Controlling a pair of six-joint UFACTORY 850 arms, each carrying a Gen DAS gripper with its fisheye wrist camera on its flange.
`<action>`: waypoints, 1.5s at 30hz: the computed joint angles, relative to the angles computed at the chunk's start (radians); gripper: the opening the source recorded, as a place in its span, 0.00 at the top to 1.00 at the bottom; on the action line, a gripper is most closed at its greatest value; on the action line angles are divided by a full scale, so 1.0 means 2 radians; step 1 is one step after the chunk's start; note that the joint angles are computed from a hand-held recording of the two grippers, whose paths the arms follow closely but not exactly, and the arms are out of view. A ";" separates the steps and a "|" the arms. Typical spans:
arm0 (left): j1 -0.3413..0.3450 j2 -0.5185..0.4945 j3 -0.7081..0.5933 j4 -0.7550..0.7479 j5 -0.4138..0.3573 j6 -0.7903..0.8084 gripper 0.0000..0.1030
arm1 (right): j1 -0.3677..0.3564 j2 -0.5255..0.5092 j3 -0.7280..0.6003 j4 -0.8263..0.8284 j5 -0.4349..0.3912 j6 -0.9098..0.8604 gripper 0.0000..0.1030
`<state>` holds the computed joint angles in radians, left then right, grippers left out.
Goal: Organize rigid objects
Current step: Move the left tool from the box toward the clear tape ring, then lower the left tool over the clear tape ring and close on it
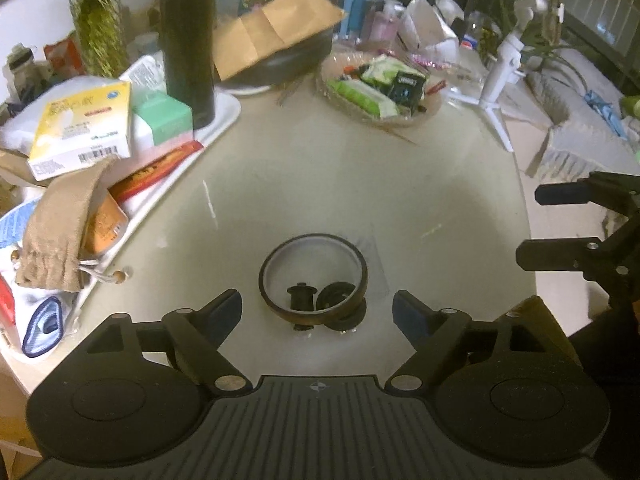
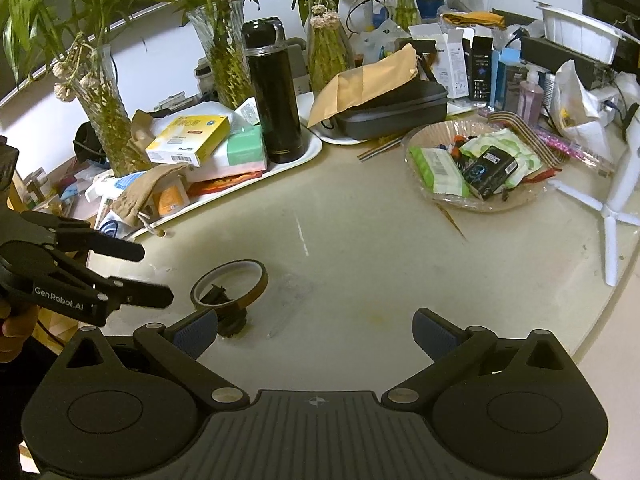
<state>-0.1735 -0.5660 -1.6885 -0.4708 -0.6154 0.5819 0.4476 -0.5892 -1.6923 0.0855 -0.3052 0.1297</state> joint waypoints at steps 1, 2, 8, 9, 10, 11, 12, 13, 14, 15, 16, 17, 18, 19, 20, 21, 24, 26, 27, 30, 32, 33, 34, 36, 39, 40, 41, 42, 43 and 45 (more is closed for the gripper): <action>0.000 -0.004 -0.005 0.002 -0.002 -0.004 0.18 | 0.000 -0.002 0.000 -0.007 0.004 0.008 0.00; 0.000 -0.009 -0.011 0.009 -0.006 -0.015 0.17 | 0.000 -0.003 0.000 -0.010 0.007 0.012 0.00; 0.008 -0.050 -0.064 0.015 -0.048 -0.075 0.16 | -0.002 -0.004 0.009 -0.025 0.028 0.036 0.00; 0.009 -0.058 -0.075 0.019 -0.054 -0.092 0.16 | -0.002 -0.003 0.011 -0.033 0.031 0.044 0.00; 0.010 -0.063 -0.082 0.020 -0.059 -0.102 0.14 | -0.002 -0.002 0.013 -0.039 0.034 0.050 0.00; 0.011 -0.071 -0.092 0.019 -0.065 -0.112 0.13 | -0.003 -0.002 0.014 -0.042 0.035 0.057 0.00; 0.012 -0.078 -0.101 0.021 -0.072 -0.124 0.11 | -0.003 -0.002 0.013 -0.045 0.033 0.063 0.00; 0.013 -0.090 -0.118 0.028 -0.084 -0.144 0.09 | -0.004 -0.003 0.013 -0.050 0.031 0.074 0.00; 0.013 -0.099 -0.131 0.035 -0.095 -0.161 0.09 | -0.005 -0.004 0.012 -0.054 0.028 0.085 0.00; 0.014 -0.108 -0.143 0.038 -0.105 -0.178 0.09 | -0.007 -0.004 0.012 -0.051 0.027 0.091 0.00; 0.016 -0.119 -0.157 0.033 -0.116 -0.192 0.09 | -0.008 -0.005 0.012 -0.047 0.026 0.093 0.00; 0.018 -0.128 -0.168 0.026 -0.127 -0.201 0.09 | -0.009 -0.004 0.014 -0.051 0.026 0.103 0.00; 0.020 -0.136 -0.179 0.019 -0.139 -0.210 0.09 | -0.010 -0.003 0.016 -0.055 0.029 0.112 0.00; 0.022 -0.145 -0.190 0.013 -0.150 -0.219 0.09 | -0.011 -0.002 0.018 -0.057 0.031 0.118 0.00; 0.023 -0.153 -0.201 0.008 -0.160 -0.226 0.09 | -0.011 -0.001 0.019 -0.063 0.033 0.126 0.00; 0.023 -0.160 -0.209 0.003 -0.167 -0.231 0.09 | -0.011 -0.001 0.020 -0.073 0.033 0.140 0.00; 0.025 -0.182 -0.238 -0.013 -0.193 -0.245 0.08 | -0.012 0.000 0.022 -0.095 0.032 0.169 0.00; 0.024 -0.186 -0.240 -0.021 -0.193 -0.249 0.04 | -0.012 0.001 0.023 -0.107 0.032 0.183 0.00; 0.024 -0.187 -0.242 -0.027 -0.193 -0.246 0.04 | -0.012 0.001 0.024 -0.109 0.033 0.185 0.00; 0.021 -0.190 -0.247 -0.024 -0.192 -0.248 0.01 | -0.012 0.001 0.023 -0.110 0.031 0.186 0.00; 0.019 -0.193 -0.253 -0.018 -0.194 -0.252 0.00 | -0.012 0.000 0.022 -0.117 0.030 0.191 0.00; 0.017 -0.196 -0.258 -0.011 -0.196 -0.259 0.00 | -0.011 0.000 0.022 -0.116 0.030 0.189 0.00; 0.014 -0.198 -0.263 -0.002 -0.197 -0.266 0.00 | -0.011 0.000 0.022 -0.113 0.029 0.186 0.00; 0.008 -0.198 -0.265 0.016 -0.195 -0.279 0.00 | -0.011 -0.002 0.019 -0.112 0.026 0.183 0.00; -0.003 -0.195 -0.264 0.050 -0.191 -0.300 0.00 | -0.011 -0.004 0.017 -0.106 0.023 0.174 0.00; -0.006 -0.194 -0.262 0.061 -0.190 -0.306 0.00 | -0.010 -0.005 0.016 -0.106 0.021 0.173 0.00; -0.009 -0.193 -0.261 0.071 -0.189 -0.312 0.00 | -0.010 -0.005 0.015 -0.109 0.020 0.175 0.00; -0.013 -0.193 -0.262 0.082 -0.190 -0.320 0.00 | -0.010 -0.005 0.015 -0.111 0.020 0.175 0.00; -0.015 -0.196 -0.268 0.090 -0.192 -0.327 0.00 | -0.010 -0.005 0.015 -0.113 0.019 0.176 0.00; -0.017 -0.197 -0.269 0.103 -0.191 -0.340 0.01 | -0.010 -0.005 0.017 -0.112 0.019 0.174 0.00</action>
<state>-0.2082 -0.9599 -2.2274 -0.2639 -0.9980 -0.0980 0.4281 -0.5984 -1.6593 -0.1395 -0.2663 0.4782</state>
